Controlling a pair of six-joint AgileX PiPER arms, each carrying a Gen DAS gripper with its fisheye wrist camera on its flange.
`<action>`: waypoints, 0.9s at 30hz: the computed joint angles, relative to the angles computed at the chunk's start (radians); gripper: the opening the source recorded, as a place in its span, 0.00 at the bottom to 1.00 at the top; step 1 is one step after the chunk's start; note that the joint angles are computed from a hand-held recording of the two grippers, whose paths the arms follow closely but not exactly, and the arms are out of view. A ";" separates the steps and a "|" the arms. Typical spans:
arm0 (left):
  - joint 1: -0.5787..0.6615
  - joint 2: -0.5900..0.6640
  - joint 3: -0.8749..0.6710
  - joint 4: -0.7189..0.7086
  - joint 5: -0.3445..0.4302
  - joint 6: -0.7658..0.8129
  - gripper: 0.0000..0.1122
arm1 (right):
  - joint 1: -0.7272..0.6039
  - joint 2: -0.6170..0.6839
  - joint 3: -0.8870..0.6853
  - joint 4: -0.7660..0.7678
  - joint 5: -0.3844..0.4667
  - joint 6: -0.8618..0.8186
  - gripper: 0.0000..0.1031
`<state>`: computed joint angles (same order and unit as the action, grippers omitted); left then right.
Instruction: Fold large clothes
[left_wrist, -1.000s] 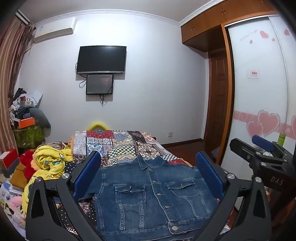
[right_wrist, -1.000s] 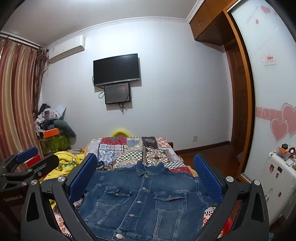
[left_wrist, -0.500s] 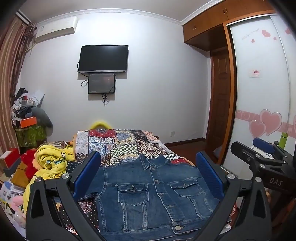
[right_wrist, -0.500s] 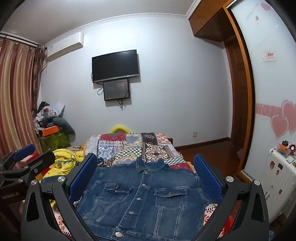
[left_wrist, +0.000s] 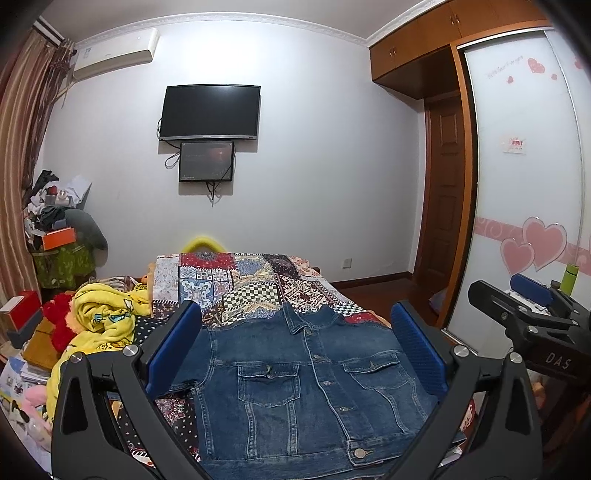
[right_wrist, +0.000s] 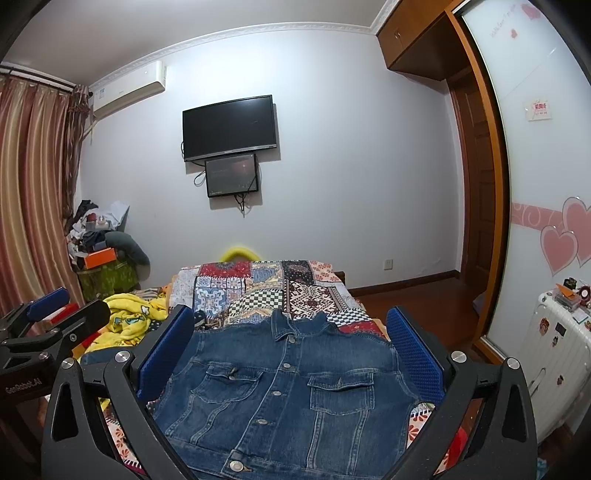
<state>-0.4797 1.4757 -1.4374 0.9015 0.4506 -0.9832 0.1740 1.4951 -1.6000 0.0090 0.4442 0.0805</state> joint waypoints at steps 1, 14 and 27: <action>0.003 0.001 0.000 -0.008 -0.002 0.006 0.92 | -0.002 0.001 0.001 0.005 0.000 -0.005 1.00; 0.020 0.006 -0.002 -0.057 -0.005 0.049 0.92 | 0.002 0.021 -0.043 -0.005 0.040 0.003 1.00; 0.024 0.011 -0.009 -0.060 0.001 0.051 0.92 | 0.003 0.027 -0.051 -0.008 0.046 0.008 1.00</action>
